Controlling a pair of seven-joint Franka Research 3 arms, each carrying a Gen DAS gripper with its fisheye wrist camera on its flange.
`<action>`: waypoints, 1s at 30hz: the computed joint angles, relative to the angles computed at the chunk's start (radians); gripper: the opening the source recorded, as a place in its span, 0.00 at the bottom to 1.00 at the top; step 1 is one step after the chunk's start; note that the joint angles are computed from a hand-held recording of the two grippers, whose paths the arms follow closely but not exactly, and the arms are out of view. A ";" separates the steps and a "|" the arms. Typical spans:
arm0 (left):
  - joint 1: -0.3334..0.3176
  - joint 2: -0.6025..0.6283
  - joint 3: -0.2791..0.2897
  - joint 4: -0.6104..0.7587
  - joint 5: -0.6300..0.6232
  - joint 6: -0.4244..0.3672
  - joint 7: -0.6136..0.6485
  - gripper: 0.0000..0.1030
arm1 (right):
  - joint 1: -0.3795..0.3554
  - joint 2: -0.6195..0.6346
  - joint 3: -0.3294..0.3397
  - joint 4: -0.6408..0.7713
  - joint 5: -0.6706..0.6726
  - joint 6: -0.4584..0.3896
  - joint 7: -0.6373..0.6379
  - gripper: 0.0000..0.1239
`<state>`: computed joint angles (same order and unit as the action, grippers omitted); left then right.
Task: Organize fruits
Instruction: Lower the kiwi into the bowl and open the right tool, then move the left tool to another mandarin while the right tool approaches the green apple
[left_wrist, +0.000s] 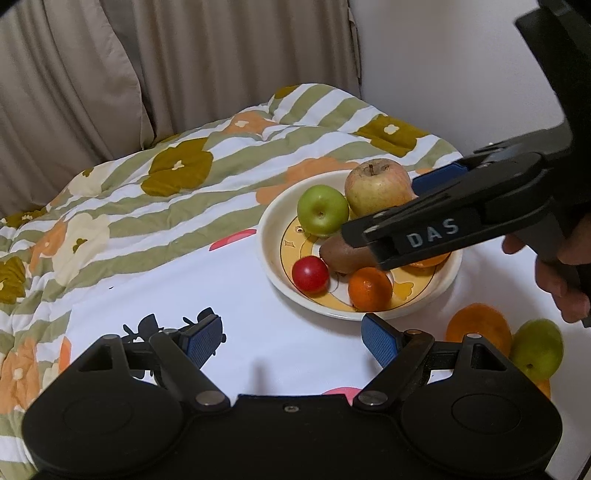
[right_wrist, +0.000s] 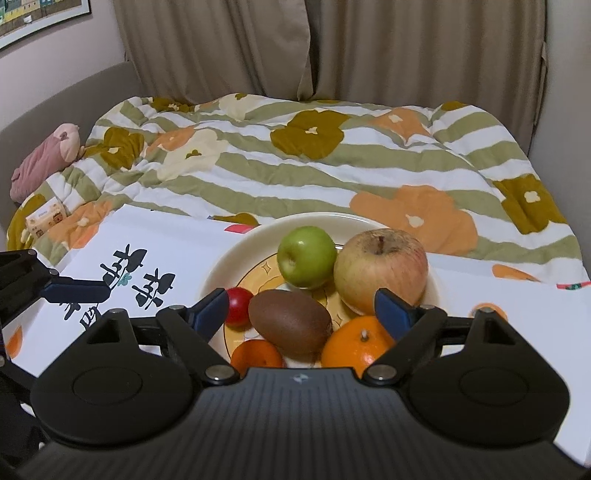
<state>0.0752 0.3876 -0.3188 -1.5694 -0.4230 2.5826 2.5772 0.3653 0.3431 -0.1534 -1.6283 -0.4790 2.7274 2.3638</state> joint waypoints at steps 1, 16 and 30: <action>0.001 -0.005 0.000 -0.006 -0.003 0.006 -0.002 0.84 | 0.003 -0.007 -0.003 -0.006 -0.005 -0.002 0.004 0.81; 0.013 -0.181 0.023 -0.198 -0.115 0.165 0.018 0.84 | -0.013 -0.169 0.051 -0.129 -0.135 0.025 0.093 0.83; -0.062 -0.428 0.189 -0.414 -0.436 0.145 0.266 0.84 | -0.082 -0.429 0.238 -0.340 -0.385 -0.145 0.464 0.83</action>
